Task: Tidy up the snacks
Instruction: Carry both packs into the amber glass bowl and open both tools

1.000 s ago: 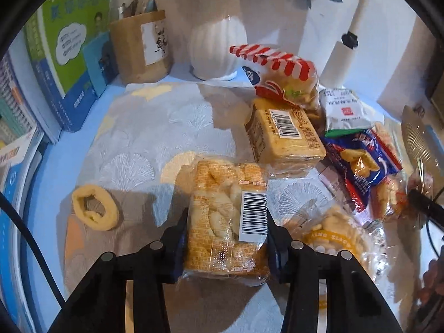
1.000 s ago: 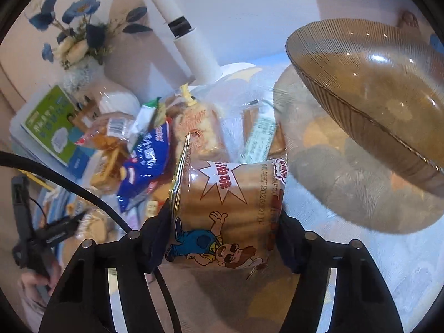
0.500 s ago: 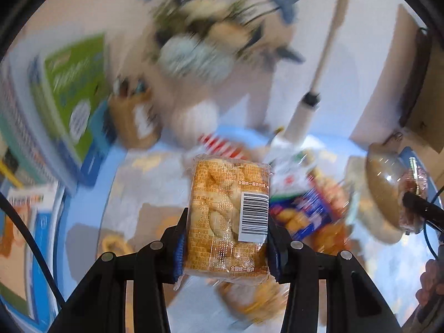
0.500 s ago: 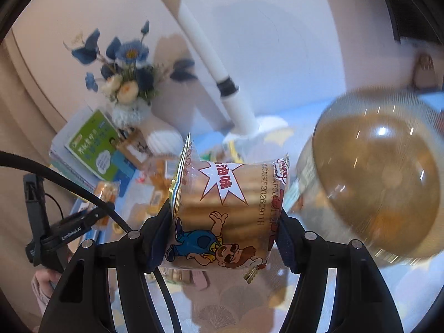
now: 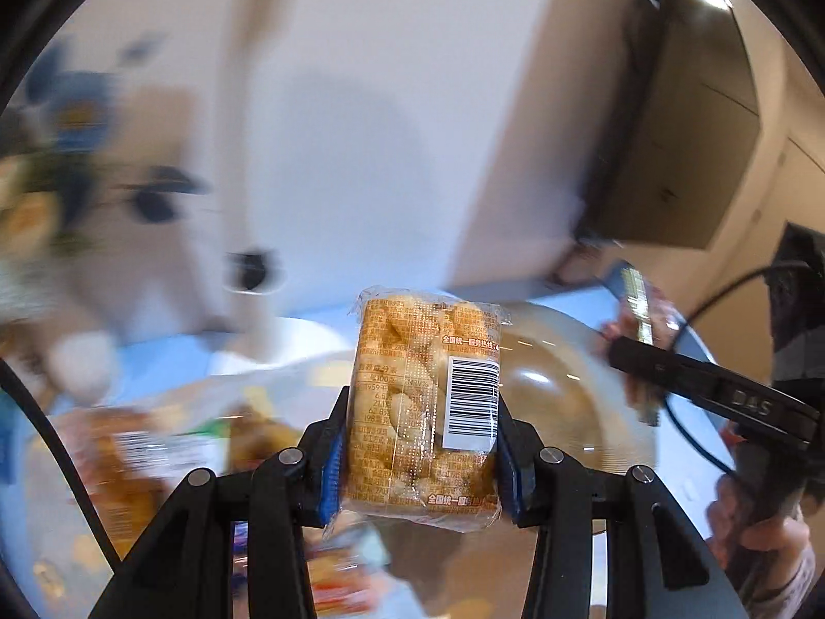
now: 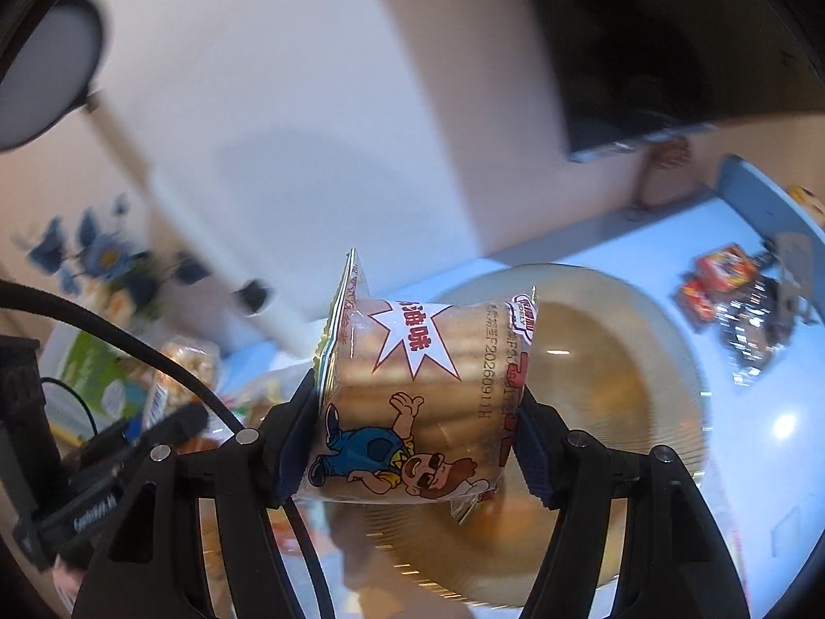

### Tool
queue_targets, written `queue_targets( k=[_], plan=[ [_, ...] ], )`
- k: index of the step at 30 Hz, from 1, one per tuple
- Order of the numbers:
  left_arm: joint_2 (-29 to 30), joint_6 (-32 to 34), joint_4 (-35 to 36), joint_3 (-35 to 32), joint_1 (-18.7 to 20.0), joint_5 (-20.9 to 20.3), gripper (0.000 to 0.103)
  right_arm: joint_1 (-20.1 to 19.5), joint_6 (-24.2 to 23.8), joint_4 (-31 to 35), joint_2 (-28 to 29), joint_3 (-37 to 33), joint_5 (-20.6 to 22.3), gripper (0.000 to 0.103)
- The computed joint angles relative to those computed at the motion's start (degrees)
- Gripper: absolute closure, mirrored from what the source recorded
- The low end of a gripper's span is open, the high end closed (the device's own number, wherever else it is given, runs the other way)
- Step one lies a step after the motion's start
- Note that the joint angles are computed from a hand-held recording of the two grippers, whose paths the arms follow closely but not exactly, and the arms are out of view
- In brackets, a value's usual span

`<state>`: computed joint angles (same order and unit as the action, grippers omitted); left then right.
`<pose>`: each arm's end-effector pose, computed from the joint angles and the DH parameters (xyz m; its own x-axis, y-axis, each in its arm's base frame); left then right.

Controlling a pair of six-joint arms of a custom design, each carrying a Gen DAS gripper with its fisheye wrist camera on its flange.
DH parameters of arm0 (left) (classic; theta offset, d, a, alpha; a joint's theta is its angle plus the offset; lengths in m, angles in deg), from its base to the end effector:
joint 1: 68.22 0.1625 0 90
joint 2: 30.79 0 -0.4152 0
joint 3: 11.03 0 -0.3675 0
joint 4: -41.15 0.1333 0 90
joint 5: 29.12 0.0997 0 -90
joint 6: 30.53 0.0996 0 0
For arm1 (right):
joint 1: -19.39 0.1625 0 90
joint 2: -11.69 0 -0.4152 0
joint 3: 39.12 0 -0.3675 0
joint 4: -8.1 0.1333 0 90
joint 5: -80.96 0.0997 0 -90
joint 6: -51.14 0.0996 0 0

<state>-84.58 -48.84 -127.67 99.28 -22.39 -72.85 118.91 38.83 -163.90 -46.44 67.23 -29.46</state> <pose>-0.2474 -0.5493 0.1651 -0.8546 0.0621 -0.5155 0.3962 0.7196 -0.5703 0.1962 -0.5743 0.2189 -0.9050 -0.1393 0.4019 -0.3382 0.8086 -0.4814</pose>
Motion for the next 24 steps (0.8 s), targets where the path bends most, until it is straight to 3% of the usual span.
queue_targets(
  k=[3,5,7,12,17,24],
  plan=[
    [5.19,1.31,1.98,-5.15,1.9,-6.22,0.057,-1.98,0.72,1.25,0.42,-0.86,-2.91,0.024],
    [7.29,0.41,4.02,-7.43,2.63,-8.11,0.046,-2.71,2.73,2.44,0.75,-1.48,-4.43,0.021],
    [8.48,-1.95,7.5,-9.03,2.52,-7.05,0.026,-3.5,5.94,6.01,0.69,-2.67,-4.25,0.021],
    [7.7,-3.4,9.02,-7.78,1.51,-3.69,0.025,-3.84,5.74,3.51,-1.18,-0.1,-1.64,0.021],
    [4.61,-6.45,10.25,-3.95,1.35,-0.55,0.025,-0.31,4.35,0.93,-1.86,2.16,0.15,0.021],
    [-6.17,-14.76,15.18,5.68,-0.39,6.53,0.021,5.11,-0.41,-3.9,0.26,5.46,3.33,0.017]
  ],
)
